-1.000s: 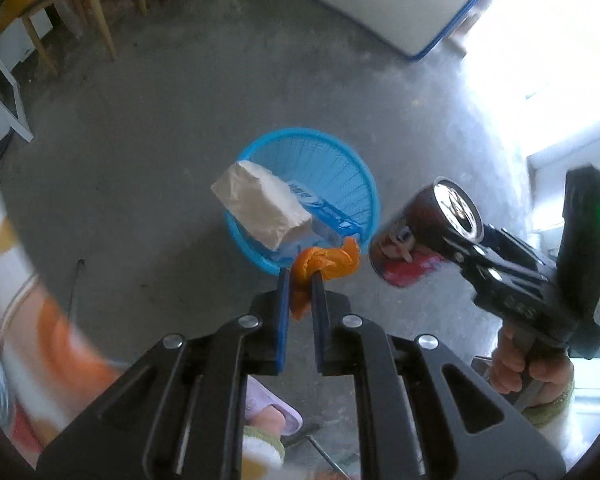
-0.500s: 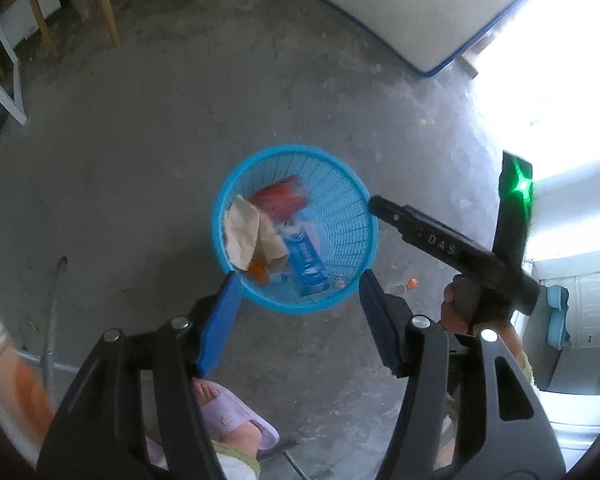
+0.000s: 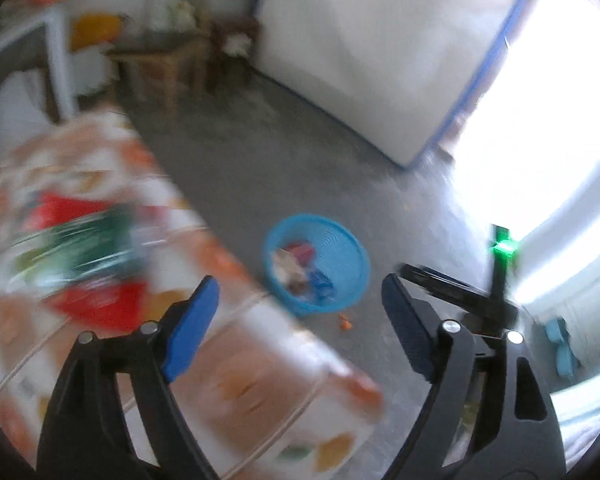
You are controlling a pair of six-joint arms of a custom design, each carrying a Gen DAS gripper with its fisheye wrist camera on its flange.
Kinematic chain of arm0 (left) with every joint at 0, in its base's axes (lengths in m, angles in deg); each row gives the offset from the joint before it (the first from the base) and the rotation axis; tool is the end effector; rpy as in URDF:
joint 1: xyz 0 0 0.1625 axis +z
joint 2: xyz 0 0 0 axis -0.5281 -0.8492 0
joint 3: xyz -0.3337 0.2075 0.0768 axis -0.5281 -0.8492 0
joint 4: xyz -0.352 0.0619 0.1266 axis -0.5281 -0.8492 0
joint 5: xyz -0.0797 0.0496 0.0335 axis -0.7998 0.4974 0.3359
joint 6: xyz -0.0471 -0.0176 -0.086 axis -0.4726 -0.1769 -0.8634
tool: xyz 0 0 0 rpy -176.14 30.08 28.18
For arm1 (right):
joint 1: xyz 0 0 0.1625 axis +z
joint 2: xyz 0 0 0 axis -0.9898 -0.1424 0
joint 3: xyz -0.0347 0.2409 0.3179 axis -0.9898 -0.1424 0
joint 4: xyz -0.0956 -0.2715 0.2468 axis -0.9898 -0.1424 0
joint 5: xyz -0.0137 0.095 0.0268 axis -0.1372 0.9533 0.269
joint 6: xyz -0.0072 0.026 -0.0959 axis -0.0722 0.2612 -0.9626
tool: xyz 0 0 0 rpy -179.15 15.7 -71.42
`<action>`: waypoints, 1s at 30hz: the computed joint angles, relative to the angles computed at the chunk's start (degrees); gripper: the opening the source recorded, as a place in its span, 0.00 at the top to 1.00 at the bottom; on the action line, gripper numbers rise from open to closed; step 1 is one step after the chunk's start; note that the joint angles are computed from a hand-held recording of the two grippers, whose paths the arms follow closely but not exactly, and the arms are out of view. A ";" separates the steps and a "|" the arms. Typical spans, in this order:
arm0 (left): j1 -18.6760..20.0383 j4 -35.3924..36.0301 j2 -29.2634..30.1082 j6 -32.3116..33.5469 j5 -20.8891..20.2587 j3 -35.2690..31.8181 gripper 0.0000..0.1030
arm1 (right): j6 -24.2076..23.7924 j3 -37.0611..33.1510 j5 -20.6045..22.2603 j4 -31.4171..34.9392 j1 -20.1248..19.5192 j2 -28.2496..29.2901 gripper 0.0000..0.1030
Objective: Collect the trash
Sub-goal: 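Bring both tools back from the wastebasket to the table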
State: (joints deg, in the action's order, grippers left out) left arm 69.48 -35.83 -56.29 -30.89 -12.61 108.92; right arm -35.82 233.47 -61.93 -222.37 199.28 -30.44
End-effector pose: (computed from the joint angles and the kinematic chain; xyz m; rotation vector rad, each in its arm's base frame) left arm -0.3512 -0.4626 0.2526 1.4078 2.6284 -0.1839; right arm 0.1789 -0.2420 0.2491 -0.7370 -2.1840 1.3447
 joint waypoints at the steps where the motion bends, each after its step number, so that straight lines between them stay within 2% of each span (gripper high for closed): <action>1: 0.33 -0.96 -2.31 -0.15 1.42 1.28 0.20 | 2.54 -1.65 -2.28 3.36 3.39 1.14 0.20; 4: 2.38 -1.06 -8.93 -1.73 5.72 3.70 0.19 | 8.13 -7.62 -6.06 14.02 10.99 4.44 0.16; 6: 3.85 -0.55 -12.19 -2.97 8.39 4.90 0.18 | 9.31 -12.18 -7.48 18.83 14.60 7.63 0.14; 8: 5.25 -1.02 -14.88 -3.67 11.64 6.67 0.17 | 7.29 -16.41 -7.57 19.74 16.74 11.18 0.11; 11: 7.83 -0.19 -18.94 -4.83 15.39 7.60 0.16 | 0.63 -24.23 -6.84 20.45 18.43 17.90 0.09; 14: 10.95 1.11 -20.84 -7.34 17.75 6.49 0.15 | -8.40 -32.35 -3.49 19.78 18.16 24.45 0.09; 19: 14.24 -0.43 -22.22 -7.47 21.96 6.71 0.15 | -14.47 -40.70 2.07 21.15 16.50 30.20 0.09; 23: 16.10 -2.32 -22.09 -6.82 22.40 6.86 0.14 | -16.94 -45.36 3.83 23.12 15.28 32.76 0.09; 27: 17.61 -3.14 -21.44 -5.91 21.20 6.55 0.14 | -16.27 -48.30 5.47 26.22 13.32 33.97 0.09; 30: 18.25 -3.94 -20.98 -4.97 20.15 6.79 0.14 | -16.91 -50.08 4.98 27.22 12.80 34.96 0.09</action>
